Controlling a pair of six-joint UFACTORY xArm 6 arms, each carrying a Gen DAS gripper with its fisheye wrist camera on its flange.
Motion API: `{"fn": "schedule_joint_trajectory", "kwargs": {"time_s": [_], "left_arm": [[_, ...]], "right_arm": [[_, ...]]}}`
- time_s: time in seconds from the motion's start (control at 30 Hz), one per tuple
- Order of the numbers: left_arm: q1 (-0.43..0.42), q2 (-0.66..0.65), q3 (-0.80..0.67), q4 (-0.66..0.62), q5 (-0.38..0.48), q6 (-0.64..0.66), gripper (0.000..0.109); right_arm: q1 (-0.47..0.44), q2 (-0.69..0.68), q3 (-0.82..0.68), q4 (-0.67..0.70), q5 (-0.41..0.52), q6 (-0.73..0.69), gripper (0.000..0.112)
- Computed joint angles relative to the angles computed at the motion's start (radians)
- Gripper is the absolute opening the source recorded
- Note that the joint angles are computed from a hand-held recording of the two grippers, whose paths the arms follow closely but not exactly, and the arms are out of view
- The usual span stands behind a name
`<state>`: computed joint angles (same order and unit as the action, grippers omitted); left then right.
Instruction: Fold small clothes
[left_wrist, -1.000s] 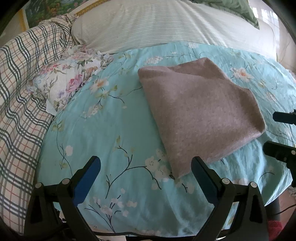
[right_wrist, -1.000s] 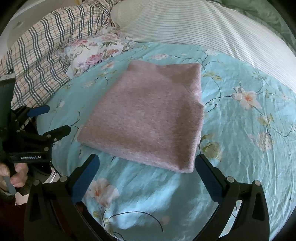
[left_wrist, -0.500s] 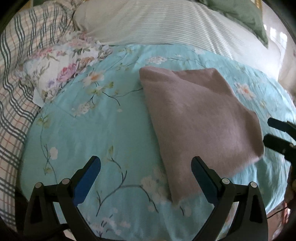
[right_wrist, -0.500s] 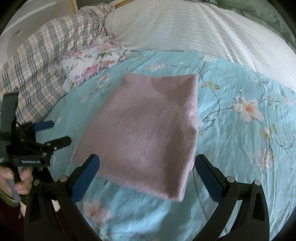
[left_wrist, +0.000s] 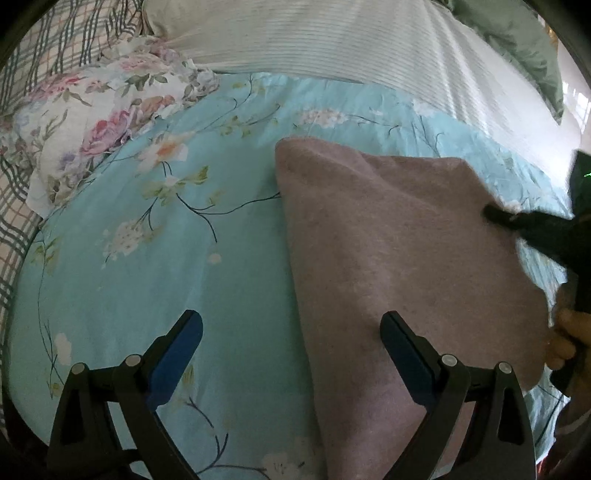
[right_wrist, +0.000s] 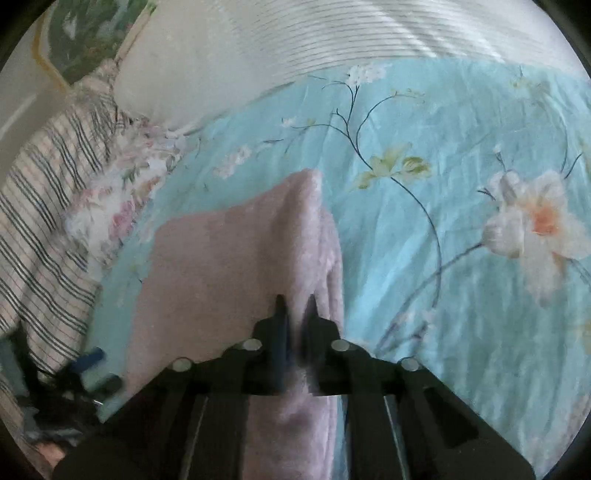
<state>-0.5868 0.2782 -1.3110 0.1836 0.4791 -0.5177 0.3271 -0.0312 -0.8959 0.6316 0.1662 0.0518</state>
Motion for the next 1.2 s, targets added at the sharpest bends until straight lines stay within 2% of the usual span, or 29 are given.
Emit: {"fn": "schedule_joint_trajectory", "kwargs": {"time_s": [0.07, 0.1, 0.2, 0.27, 0.3, 0.37, 0.4, 0.5, 0.63, 0.73, 0.83, 0.9, 0.97, 1.0, 1.2], "left_arm": [[0.0, 0.009, 0.0, 0.002, -0.008, -0.007, 0.098], [-0.001, 0.017, -0.006, 0.009, -0.005, -0.01, 0.098], [-0.008, 0.046, -0.03, 0.036, 0.013, -0.024, 0.098], [-0.01, 0.049, -0.031, 0.058, 0.01, -0.037, 0.099], [-0.009, 0.051, -0.032, 0.061, 0.012, -0.038, 0.099], [-0.006, 0.048, -0.032, 0.043, 0.016, -0.03, 0.099], [-0.004, 0.044, -0.03, 0.032, 0.016, -0.027, 0.099], [-0.004, 0.01, 0.003, 0.037, 0.011, -0.047, 0.098], [-0.008, -0.058, 0.075, 0.023, 0.001, -0.063, 0.098], [-0.017, -0.109, 0.125, 0.035, 0.021, -0.074, 0.098], [-0.032, -0.169, 0.183, 0.085, 0.04, -0.114, 0.098], [-0.043, -0.209, 0.225, 0.11, 0.052, -0.138, 0.098], [-0.056, -0.248, 0.271, 0.119, 0.053, -0.152, 0.098], [-0.064, -0.27, 0.299, 0.123, 0.055, -0.158, 0.098], [-0.107, -0.361, 0.424, 0.088, 0.059, -0.143, 0.098]], "right_arm": [[0.024, -0.036, 0.038, 0.084, -0.074, -0.084, 0.009], [0.024, -0.033, 0.048, 0.063, -0.079, -0.063, 0.008], [-0.011, 0.024, 0.035, -0.127, -0.007, 0.115, 0.008], [-0.01, 0.045, 0.036, -0.128, -0.007, 0.13, 0.011], [-0.014, 0.037, 0.044, -0.162, -0.014, 0.171, 0.014], [-0.028, 0.011, 0.057, -0.282, 0.002, 0.285, 0.03], [-0.032, -0.011, 0.071, -0.367, -0.001, 0.357, 0.03], [-0.037, -0.077, 0.114, -0.498, 0.004, 0.455, 0.031], [0.001, -0.2, 0.204, -0.559, -0.029, 0.522, 0.052], [0.045, -0.282, 0.261, -0.595, -0.029, 0.547, 0.056], [0.075, -0.359, 0.299, -0.796, 0.04, 0.723, 0.058], [0.101, -0.403, 0.322, -0.873, 0.08, 0.793, 0.061], [0.129, -0.448, 0.347, -0.886, 0.121, 0.806, 0.075], [0.144, -0.469, 0.36, -0.89, 0.141, 0.81, 0.078], [0.232, -0.544, 0.42, -0.929, 0.25, 0.881, 0.082]]}}
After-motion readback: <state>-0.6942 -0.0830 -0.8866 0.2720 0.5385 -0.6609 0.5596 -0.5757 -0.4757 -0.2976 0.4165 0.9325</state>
